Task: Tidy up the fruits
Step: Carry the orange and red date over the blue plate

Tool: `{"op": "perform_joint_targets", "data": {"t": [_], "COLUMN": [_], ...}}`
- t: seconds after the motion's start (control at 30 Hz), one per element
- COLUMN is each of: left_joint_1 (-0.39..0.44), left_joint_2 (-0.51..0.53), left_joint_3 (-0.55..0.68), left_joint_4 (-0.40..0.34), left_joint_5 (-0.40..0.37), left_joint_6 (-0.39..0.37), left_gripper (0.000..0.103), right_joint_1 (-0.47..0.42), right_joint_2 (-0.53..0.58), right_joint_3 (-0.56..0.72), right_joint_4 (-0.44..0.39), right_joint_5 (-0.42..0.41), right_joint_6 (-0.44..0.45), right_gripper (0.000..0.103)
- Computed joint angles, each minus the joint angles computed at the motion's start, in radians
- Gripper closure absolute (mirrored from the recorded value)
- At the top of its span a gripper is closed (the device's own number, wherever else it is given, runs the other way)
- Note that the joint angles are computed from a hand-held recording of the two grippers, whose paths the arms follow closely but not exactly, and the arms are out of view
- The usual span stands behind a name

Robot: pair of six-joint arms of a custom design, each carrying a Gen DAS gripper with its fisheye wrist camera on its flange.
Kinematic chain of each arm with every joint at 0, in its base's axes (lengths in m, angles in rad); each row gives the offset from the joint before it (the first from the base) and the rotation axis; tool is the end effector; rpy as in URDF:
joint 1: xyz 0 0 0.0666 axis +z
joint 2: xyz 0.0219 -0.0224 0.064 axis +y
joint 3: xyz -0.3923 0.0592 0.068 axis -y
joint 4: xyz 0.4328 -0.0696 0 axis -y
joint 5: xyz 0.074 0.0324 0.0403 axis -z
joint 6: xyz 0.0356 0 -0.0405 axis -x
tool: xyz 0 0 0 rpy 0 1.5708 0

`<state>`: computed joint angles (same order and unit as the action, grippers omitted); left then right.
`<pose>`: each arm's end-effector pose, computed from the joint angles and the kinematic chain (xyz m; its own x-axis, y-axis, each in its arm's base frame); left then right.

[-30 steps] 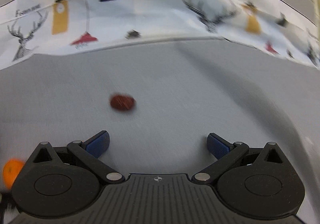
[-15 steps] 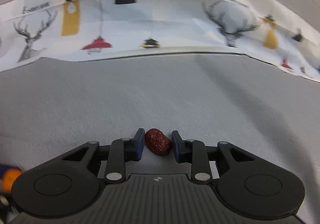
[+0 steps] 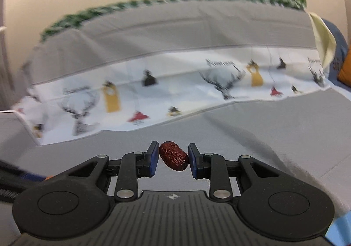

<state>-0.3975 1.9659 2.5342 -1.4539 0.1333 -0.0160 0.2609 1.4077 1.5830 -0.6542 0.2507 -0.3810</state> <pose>0.6153 -0.2639 0.6147 -0.7065 0.3138 -0.6344 0.4726 0.8764 -0.0928 0.5315 0.1323 0.5540 -0.4271 0.2588 -0.8664 0.1311 0.9658 0.2239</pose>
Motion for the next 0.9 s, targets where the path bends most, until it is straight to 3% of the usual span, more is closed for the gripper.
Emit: {"op": "perform_joint_targets", "data": {"t": [0.37,0.5,0.6,0.9], "left_joint_1": [0.072,0.101,0.120,0.181], "left_joint_2": [-0.337,-0.442,-0.489,-0.596], "left_joint_3": [-0.324,-0.420,-0.462,-0.554], "left_joint_4": [0.047,0.082,0.097,0.127], "left_joint_5": [0.034,0.035,0.044,0.079], "left_joint_6": [0.032,0.026,0.027,0.038], "left_gripper": [0.064,0.064,0.064,0.064], "right_joint_1": [0.219,0.309,0.356,0.439], "right_joint_2": [-0.160,-0.178,-0.178,-0.160], "right_joint_3": [-0.006,0.007,0.029,0.077], "right_joint_4": [-0.119,-0.136,-0.159,-0.169], "right_joint_5": [0.061,0.118,0.132,0.184], "right_joint_6": [-0.044,-0.011,-0.037,-0.001], "right_gripper": [0.073,0.073,0.073,0.073]}}
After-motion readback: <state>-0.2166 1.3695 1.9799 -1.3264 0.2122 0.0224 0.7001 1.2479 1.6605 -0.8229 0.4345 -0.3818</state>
